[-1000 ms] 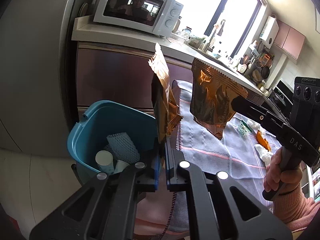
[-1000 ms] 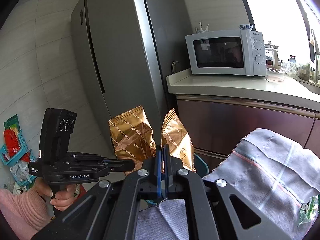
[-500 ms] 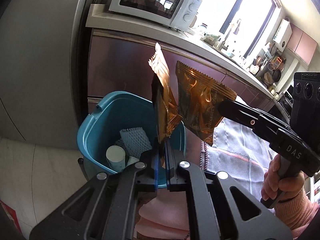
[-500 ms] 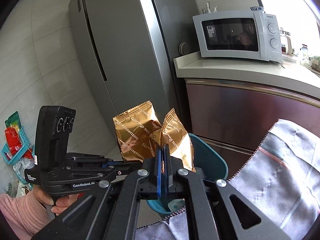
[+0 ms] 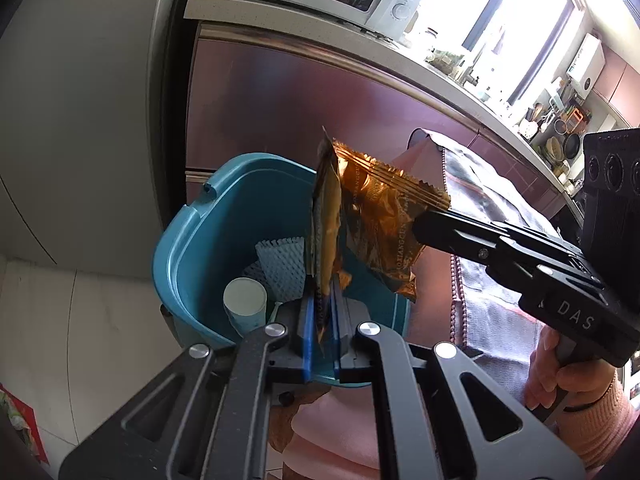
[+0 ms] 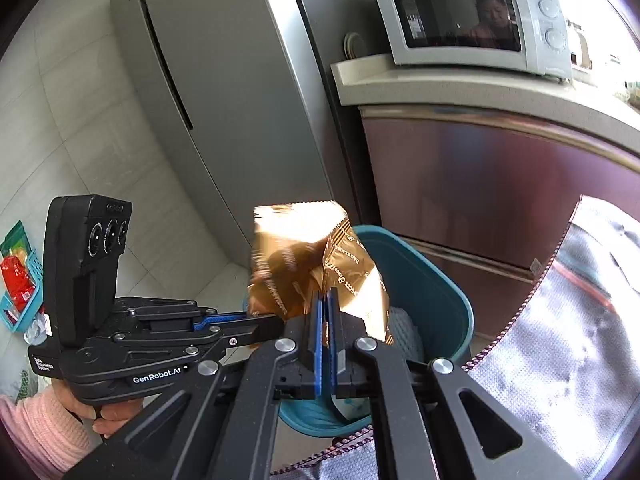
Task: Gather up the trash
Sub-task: 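Open both grippers to drop the gold wrappers into the teal bin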
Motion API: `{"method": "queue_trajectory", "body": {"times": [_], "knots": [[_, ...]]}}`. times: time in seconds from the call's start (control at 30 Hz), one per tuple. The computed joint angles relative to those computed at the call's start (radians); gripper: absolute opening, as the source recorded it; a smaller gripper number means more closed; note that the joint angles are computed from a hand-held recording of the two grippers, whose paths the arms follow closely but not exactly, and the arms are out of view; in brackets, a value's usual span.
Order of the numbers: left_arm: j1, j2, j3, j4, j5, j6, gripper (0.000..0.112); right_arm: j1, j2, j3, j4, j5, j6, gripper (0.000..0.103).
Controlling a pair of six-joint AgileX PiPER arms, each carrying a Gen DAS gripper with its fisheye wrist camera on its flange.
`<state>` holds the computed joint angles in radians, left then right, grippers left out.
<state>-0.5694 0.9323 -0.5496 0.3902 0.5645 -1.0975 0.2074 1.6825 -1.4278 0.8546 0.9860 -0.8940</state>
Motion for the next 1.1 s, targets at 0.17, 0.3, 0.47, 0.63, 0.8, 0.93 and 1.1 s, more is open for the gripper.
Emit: {"method": "queue_trajectory", "body": {"times": [0.17,0.3,0.47,0.63,0.8,0.93,1.1], "knots": [[0.045,0.053,0.019,-0.037,-0.065,0.038,0.006,0.023,0.019,-0.022,-0.066,-0.015,0.06,0.005],[0.045,0.08,0.03,-0.003,-0.093,-0.005,0.007,0.021,0.027,-0.025,-0.074,-0.023,0.088,0.009],[0.044,0.108,0.03,0.043,-0.118,-0.061,0.012,0.003,0.008,0.008,-0.057,-0.03,0.062,0.013],[0.043,0.126,0.022,0.069,-0.12,-0.094,0.013,-0.014,-0.014,0.037,-0.041,-0.021,0.032,0.014],[-0.03,0.091,0.02,0.171,-0.088,-0.206,0.017,-0.046,-0.048,0.078,-0.009,-0.003,-0.007,0.014],[-0.173,0.052,-0.003,0.323,0.012,-0.37,0.022,-0.084,-0.094,0.129,0.024,0.012,-0.051,0.018],[-0.406,0.038,-0.053,0.507,0.181,-0.568,0.033,-0.158,-0.164,0.187,0.067,0.047,-0.109,0.024]]}}
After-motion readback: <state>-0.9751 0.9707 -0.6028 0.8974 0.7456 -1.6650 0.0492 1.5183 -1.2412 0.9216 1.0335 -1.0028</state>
